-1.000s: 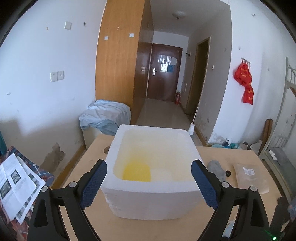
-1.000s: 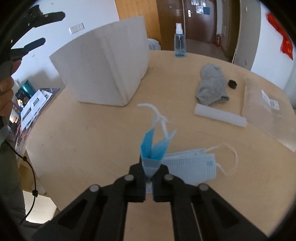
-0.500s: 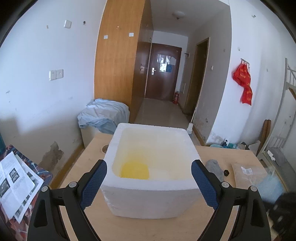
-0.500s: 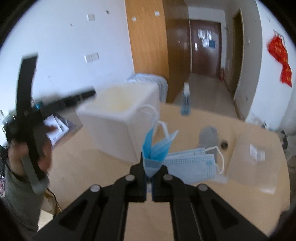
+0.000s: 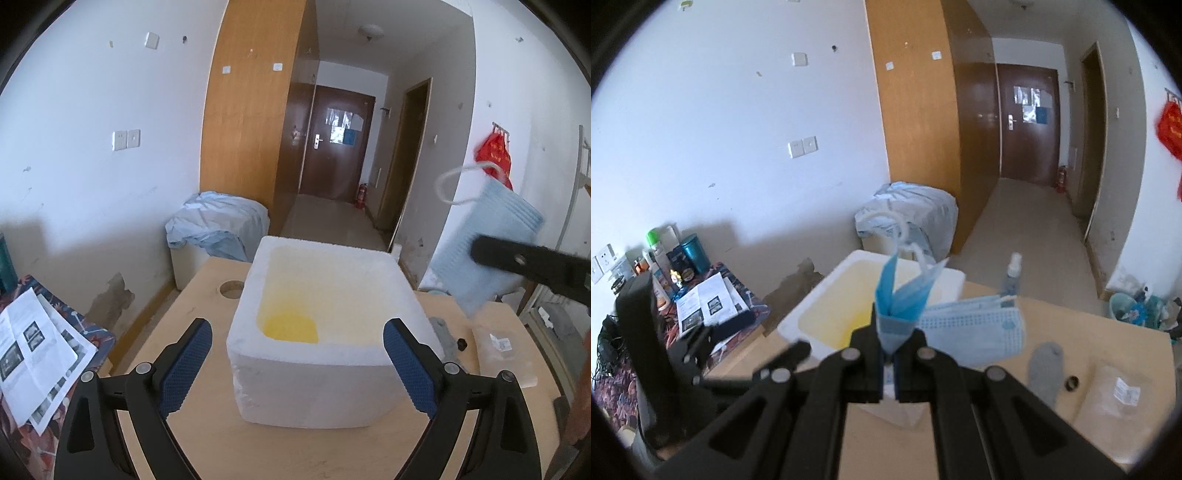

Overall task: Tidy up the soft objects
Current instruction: 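Carry the blue mask over the foam box and release it inside with the right gripper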

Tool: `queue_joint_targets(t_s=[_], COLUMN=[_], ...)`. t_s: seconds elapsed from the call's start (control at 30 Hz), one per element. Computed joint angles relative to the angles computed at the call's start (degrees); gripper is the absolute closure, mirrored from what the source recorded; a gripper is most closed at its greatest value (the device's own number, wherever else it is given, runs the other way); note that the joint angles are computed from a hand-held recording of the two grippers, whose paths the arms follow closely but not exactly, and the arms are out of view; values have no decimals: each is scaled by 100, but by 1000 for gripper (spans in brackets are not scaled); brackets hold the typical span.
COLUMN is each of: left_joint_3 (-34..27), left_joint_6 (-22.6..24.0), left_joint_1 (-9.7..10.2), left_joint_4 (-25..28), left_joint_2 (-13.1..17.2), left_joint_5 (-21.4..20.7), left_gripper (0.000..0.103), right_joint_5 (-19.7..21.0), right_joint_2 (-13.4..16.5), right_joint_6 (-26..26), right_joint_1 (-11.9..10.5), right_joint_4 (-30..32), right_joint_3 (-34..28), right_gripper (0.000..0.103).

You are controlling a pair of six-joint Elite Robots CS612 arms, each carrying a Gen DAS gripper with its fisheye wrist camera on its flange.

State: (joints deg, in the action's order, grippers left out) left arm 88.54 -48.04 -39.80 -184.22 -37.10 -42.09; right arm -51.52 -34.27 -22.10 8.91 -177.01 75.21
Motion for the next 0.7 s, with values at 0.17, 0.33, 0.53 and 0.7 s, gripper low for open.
queue_joint_targets(t_s=[0.17,0.33,0.53,0.7], left_joint_3=[30,45,53,49], left_joint_6=[-34,-70,-179,-203], left_joint_1=[41,60,90,91], left_joint_4=[-5,45,186,235], left_joint_2=[-12,-19,-37,-34], left_joint_5=[-73,-78,-90,-82], left_gripper=[9,9,9,9], right_joint_5=[-21,-48,-49,-82], right_joint_2=[105,164,239,330], right_joint_6=[-148,-305,-496,-580], right_joint_1=[98,157,189,261], right_joint_4=[349,748,1120,1338], right_joint_3=[-196,-362,-558,-733], right_gripper=[98,98,98,98])
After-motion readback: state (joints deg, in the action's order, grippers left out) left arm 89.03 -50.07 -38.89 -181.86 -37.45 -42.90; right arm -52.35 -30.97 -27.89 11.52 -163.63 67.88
